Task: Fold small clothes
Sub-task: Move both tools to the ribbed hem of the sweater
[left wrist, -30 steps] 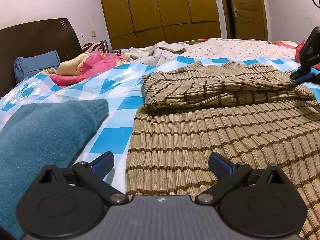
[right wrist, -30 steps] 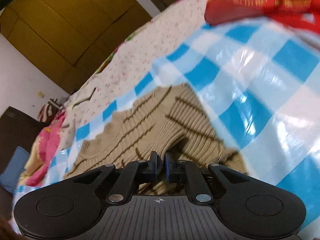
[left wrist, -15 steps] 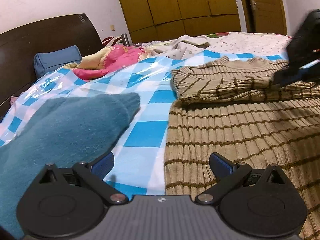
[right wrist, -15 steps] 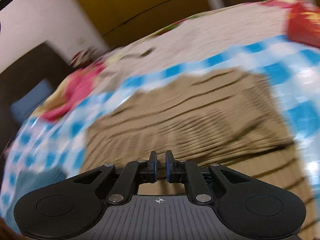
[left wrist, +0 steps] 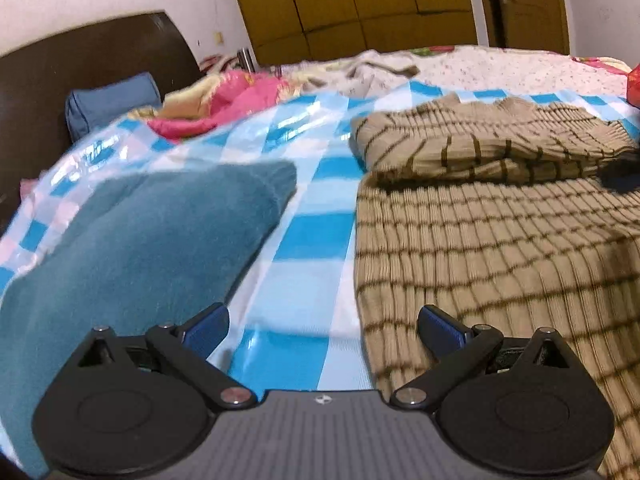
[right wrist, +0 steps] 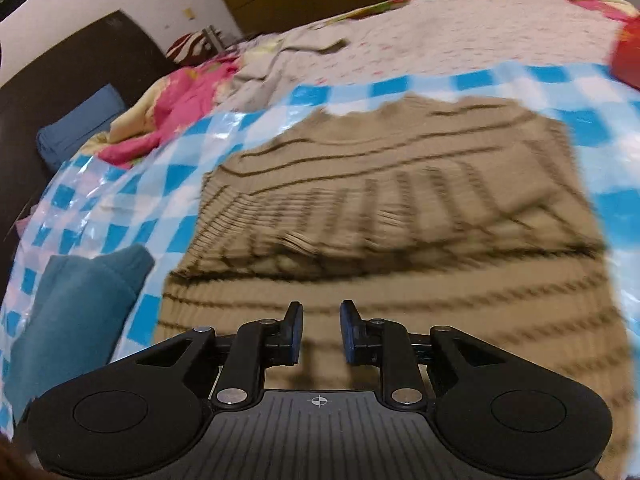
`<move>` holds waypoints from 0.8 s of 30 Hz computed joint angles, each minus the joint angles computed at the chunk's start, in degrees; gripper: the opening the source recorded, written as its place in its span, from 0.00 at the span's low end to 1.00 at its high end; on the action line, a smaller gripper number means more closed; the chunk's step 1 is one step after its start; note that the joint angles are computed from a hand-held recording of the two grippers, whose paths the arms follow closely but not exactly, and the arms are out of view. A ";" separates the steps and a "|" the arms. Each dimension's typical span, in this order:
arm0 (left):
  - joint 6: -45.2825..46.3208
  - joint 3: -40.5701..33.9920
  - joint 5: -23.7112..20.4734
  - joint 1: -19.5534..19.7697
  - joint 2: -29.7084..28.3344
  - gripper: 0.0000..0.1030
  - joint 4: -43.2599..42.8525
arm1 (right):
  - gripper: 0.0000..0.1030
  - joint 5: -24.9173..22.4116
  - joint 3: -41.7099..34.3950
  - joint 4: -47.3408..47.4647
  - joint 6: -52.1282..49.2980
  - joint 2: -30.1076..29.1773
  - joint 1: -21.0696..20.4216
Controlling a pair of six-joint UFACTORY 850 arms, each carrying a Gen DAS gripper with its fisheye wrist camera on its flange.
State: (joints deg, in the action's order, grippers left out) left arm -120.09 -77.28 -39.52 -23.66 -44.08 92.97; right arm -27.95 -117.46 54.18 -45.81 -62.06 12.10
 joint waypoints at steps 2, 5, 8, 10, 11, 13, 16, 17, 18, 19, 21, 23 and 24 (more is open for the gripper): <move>-0.97 1.86 1.18 -0.08 1.56 1.00 -0.20 | 0.21 1.75 6.57 1.95 -2.30 4.13 -1.45; -1.81 4.58 2.25 -0.71 3.75 1.00 -0.05 | 0.21 3.92 17.02 6.46 -6.77 10.65 -4.02; -2.56 7.16 5.06 -1.27 6.05 1.00 0.57 | 0.21 4.99 25.06 10.70 -10.82 15.51 -6.66; -2.69 8.49 7.18 -1.71 7.33 1.00 0.68 | 0.22 4.92 28.38 9.89 -10.26 17.45 -8.20; -2.34 8.93 7.69 -1.98 7.75 1.00 0.49 | 0.22 4.47 29.22 8.53 -9.08 17.87 -8.75; 0.20 9.42 7.57 -2.86 8.26 1.00 -0.94 | 0.22 4.04 31.21 7.76 -8.83 18.80 -9.62; 5.74 9.11 7.94 -3.89 8.38 1.00 -4.45 | 0.22 1.61 33.61 8.10 -8.90 19.58 -11.31; 6.84 9.16 8.42 -4.04 8.50 1.00 -5.36 | 0.22 -0.02 34.09 8.65 -8.78 19.58 -11.95; 8.38 9.09 9.41 -4.17 8.60 1.00 -6.94 | 0.22 -1.60 34.65 9.98 -9.73 19.66 -12.56; 10.04 9.06 10.61 -4.25 8.73 1.00 -8.72 | 0.22 -2.99 35.21 11.12 -10.57 19.84 -13.05; 12.92 8.95 11.09 -4.78 8.70 1.00 -11.24 | 0.22 -5.90 36.18 12.08 -11.40 20.18 -13.83; 14.14 9.00 10.25 -5.46 8.65 1.00 -11.71 | 0.22 -8.49 37.00 12.35 -12.20 20.45 -14.26; 14.39 8.97 10.23 -5.56 8.59 1.00 -11.95 | 0.22 -9.81 37.36 12.36 -12.29 20.50 -14.47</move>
